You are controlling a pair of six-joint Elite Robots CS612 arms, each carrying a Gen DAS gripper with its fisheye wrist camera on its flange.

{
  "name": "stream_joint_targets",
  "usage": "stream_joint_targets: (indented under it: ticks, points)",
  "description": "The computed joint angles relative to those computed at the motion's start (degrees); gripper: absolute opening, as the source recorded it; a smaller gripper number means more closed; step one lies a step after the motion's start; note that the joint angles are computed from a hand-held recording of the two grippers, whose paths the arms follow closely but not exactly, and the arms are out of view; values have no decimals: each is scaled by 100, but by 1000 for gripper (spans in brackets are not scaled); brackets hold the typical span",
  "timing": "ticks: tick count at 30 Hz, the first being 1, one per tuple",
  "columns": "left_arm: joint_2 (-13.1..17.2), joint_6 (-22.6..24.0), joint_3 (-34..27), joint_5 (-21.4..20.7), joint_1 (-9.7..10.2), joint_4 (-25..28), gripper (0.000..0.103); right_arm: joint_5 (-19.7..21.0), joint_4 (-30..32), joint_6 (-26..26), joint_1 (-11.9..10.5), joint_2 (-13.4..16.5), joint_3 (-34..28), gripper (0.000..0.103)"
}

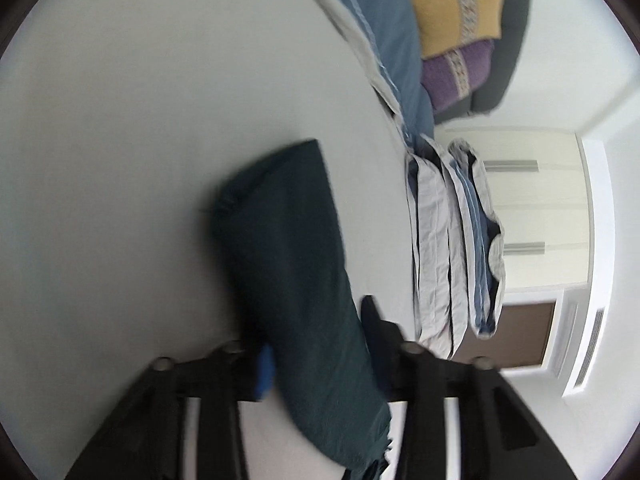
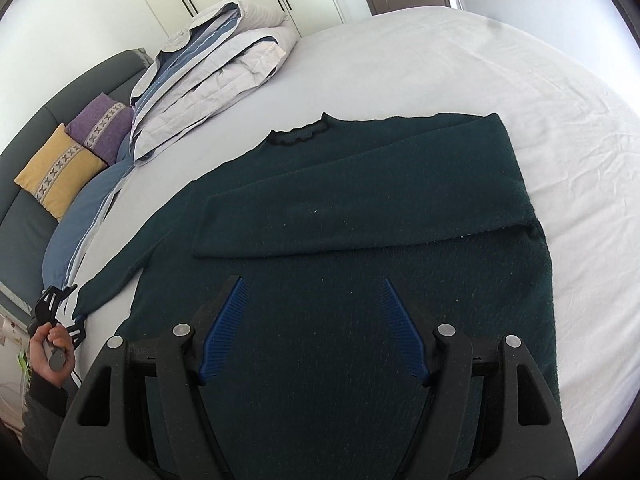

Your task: Fold small clothes

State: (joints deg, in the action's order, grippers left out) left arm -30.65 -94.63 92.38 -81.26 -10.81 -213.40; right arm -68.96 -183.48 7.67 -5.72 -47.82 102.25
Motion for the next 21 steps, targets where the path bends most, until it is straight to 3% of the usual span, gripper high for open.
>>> stream_joint_targets:
  ticks: [1, 3, 8, 10, 12, 16, 21]
  points:
    - [32, -230, 19, 41, 12, -68, 12, 11, 14, -24, -4, 6, -4, 68]
    - [63, -411, 59, 229, -6, -212, 10, 16, 20, -58, -7, 11, 10, 68]
    - [-54, -96, 127, 496, -59, -6, 9, 105, 52, -122, -75, 35, 11, 68]
    - [-137, 272, 70, 571, -98, 198, 8, 128, 29, -106, -107, 33, 35, 68]
    - [-231, 827, -55, 541, -151, 441, 8, 164, -27, -81, -153, 28, 75, 68]
    - [-405, 2518, -555, 300, -395, 1125, 8, 229, -173, -24, -269, 6, 178, 68]
    - [-322, 4738, -1525, 106, -977, 2025, 8, 279, -400, 115, -470, -35, 343, 68]
